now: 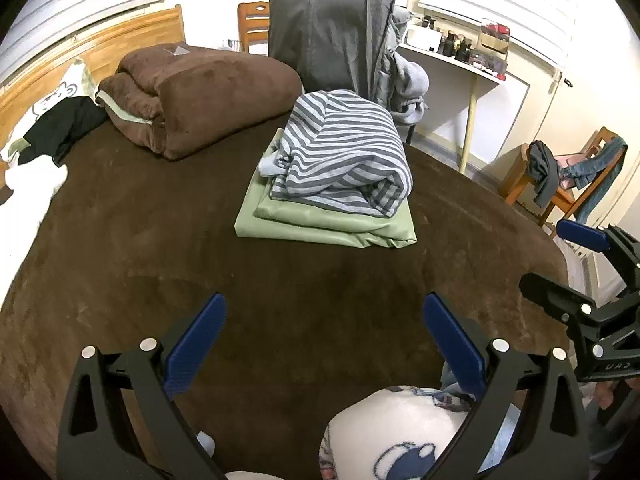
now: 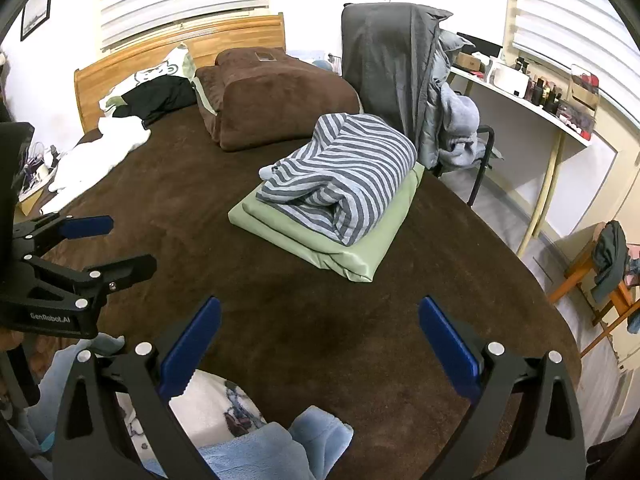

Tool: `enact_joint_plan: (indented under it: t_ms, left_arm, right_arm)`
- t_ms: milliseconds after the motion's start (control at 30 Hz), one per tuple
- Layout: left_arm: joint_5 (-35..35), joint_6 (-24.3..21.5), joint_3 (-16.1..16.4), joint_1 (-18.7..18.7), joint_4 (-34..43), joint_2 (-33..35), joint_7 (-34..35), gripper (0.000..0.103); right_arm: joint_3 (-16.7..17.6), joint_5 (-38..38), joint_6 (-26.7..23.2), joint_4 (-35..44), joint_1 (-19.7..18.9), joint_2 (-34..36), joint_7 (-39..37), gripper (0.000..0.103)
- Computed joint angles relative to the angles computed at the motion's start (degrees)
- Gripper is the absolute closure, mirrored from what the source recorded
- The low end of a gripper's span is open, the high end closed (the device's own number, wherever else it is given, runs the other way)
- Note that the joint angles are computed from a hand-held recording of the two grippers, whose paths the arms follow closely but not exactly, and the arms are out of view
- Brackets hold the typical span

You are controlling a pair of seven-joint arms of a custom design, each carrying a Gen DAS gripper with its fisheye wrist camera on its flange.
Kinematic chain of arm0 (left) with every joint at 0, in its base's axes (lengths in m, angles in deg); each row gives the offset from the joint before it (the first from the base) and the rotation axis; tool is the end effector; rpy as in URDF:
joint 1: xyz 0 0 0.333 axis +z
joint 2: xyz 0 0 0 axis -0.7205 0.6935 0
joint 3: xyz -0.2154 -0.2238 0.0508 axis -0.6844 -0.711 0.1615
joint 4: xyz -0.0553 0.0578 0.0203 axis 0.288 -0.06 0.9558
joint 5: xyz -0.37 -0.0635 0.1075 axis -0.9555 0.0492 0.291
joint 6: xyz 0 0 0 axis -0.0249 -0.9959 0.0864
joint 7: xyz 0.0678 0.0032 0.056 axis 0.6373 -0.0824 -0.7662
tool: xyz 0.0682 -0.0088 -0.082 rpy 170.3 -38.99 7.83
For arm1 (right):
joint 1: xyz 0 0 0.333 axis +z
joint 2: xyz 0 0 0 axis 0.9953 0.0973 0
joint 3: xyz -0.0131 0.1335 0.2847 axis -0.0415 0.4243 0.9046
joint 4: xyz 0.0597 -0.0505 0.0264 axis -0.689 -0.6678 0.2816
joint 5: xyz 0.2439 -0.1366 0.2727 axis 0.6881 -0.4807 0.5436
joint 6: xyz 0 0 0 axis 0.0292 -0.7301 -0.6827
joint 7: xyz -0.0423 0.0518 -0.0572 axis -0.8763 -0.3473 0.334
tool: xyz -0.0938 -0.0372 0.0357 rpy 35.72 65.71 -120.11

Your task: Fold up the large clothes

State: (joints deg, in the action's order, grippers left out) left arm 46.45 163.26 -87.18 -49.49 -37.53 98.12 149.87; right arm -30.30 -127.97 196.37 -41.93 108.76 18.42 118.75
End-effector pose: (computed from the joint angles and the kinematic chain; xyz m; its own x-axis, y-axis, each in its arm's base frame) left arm 0.6677 -0.1740 0.5552 -0.8115 -0.5778 0.0868 -0.4684 0.5546 -0.6878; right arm 0.4639 0.2883 0.5308 -0.4993 -0.8662 0.0210 -0.5588 0.3034 -0.7718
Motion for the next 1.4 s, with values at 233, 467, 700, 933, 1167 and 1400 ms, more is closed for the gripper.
enact_joint_plan:
  t_ms: [233, 467, 700, 933, 1167, 1400]
  left_arm:
    - [-0.6, -0.4, -0.3, 0.0, 0.0, -0.1, 0.8, 0.007]
    - [-1.6, -1.9, -0.5, 0.1, -0.1, -0.3, 2.4, 0.007]
    - [-1.4, -2.1, -0.3, -0.3, -0.5, -0.8, 2.8, 0.007]
    - [-1.2, -2.3, -0.3, -0.4, -0.3, -0.8, 3.2, 0.007]
    - [-1.0, -3.8, -0.3, -0.4, 0.7, -0.4, 2.8, 0.007]
    - [-0.3, -3.6, -0.2, -0.7, 0.7, -0.4, 2.2, 0.007]
  right_arm:
    - [0.2, 0.3, -0.9, -0.4, 0.2, -0.5, 0.4, 0.006]
    - [0.5, 1.1, -1.7, -1.1, 0.5, -1.1, 0.8, 0.006]
    - [0.4, 1.3, -1.5, -1.4, 0.3, -1.3, 0.6, 0.006]
    - [0.4, 1.4, -1.3, -1.8, 0.1, -1.6, 0.6, 0.006]
    - [0.3, 1.7, -0.5, -2.2, 0.0, -1.8, 0.5, 0.006]
    - [0.4, 1.6, -0.4, -2.4, -0.2, -2.0, 0.6, 0.006]
